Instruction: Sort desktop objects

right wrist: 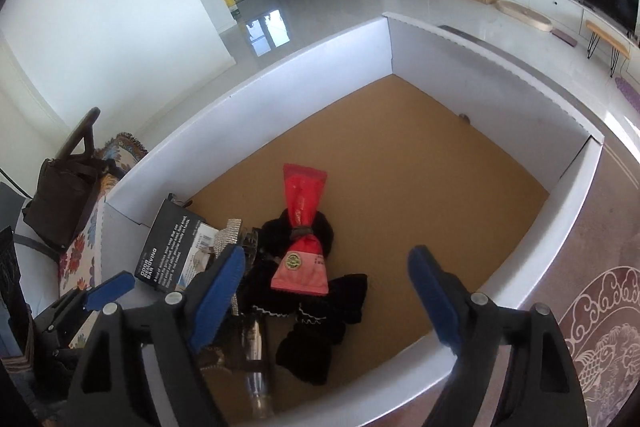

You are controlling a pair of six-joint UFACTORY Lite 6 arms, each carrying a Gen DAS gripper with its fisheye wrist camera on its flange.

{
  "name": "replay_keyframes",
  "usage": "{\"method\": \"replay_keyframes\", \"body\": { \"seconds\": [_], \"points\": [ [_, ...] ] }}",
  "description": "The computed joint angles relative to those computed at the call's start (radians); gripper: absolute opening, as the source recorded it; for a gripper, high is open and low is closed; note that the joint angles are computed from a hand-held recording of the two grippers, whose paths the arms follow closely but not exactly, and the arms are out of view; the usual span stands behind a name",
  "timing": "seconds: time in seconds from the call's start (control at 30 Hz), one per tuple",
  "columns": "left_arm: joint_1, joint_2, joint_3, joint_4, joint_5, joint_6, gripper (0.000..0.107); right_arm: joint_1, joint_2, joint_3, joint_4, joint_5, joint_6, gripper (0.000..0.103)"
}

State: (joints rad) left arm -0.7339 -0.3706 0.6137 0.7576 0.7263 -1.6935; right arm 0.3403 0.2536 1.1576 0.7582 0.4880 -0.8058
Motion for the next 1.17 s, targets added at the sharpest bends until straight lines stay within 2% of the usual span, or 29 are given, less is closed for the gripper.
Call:
{"method": "replay_keyframes", "body": {
  "seconds": [0.1, 0.13, 0.17, 0.27, 0.4, 0.57, 0.73, 0.87, 1.0, 1.1, 1.17],
  "points": [
    [-0.074, 0.014, 0.034, 0.053, 0.126, -0.096, 0.077, -0.041, -0.094, -0.032, -0.113, 0.015, 0.023, 0.092],
    [-0.098, 0.028, 0.053, 0.06, 0.163, -0.112, 0.081, -0.053, -0.121, -0.045, -0.141, 0.019, 0.026, 0.094],
    [-0.112, 0.035, 0.069, 0.064, 0.187, -0.118, 0.092, -0.065, -0.145, -0.058, -0.157, 0.022, 0.021, 0.096],
    [-0.176, 0.043, 0.099, 0.095, 0.268, -0.165, 0.1, -0.093, -0.193, -0.089, -0.182, 0.036, 0.009, 0.097],
    [-0.201, 0.066, 0.136, 0.052, 0.282, -0.122, 0.101, -0.108, -0.228, -0.133, -0.174, 0.044, -0.026, 0.099],
    [-0.256, 0.098, 0.153, 0.066, 0.337, -0.15, 0.102, -0.087, -0.261, -0.188, -0.169, 0.004, -0.056, 0.101],
    [-0.268, 0.071, 0.141, 0.058, 0.325, -0.157, 0.103, -0.076, -0.26, -0.211, -0.141, -0.023, -0.092, 0.101],
    [-0.287, 0.094, 0.175, 0.061, 0.376, -0.157, 0.103, -0.074, -0.244, -0.216, -0.115, -0.035, -0.111, 0.101],
    [-0.296, 0.088, 0.181, 0.059, 0.361, -0.16, 0.103, -0.061, -0.232, -0.219, -0.109, -0.048, -0.114, 0.101],
    [-0.37, 0.073, 0.16, 0.123, 0.442, -0.317, 0.103, -0.048, -0.225, -0.218, -0.11, -0.056, -0.107, 0.101],
    [-0.384, 0.098, 0.18, 0.13, 0.481, -0.322, 0.103, -0.039, -0.223, -0.213, -0.109, -0.057, -0.1, 0.101]
  ]
}}
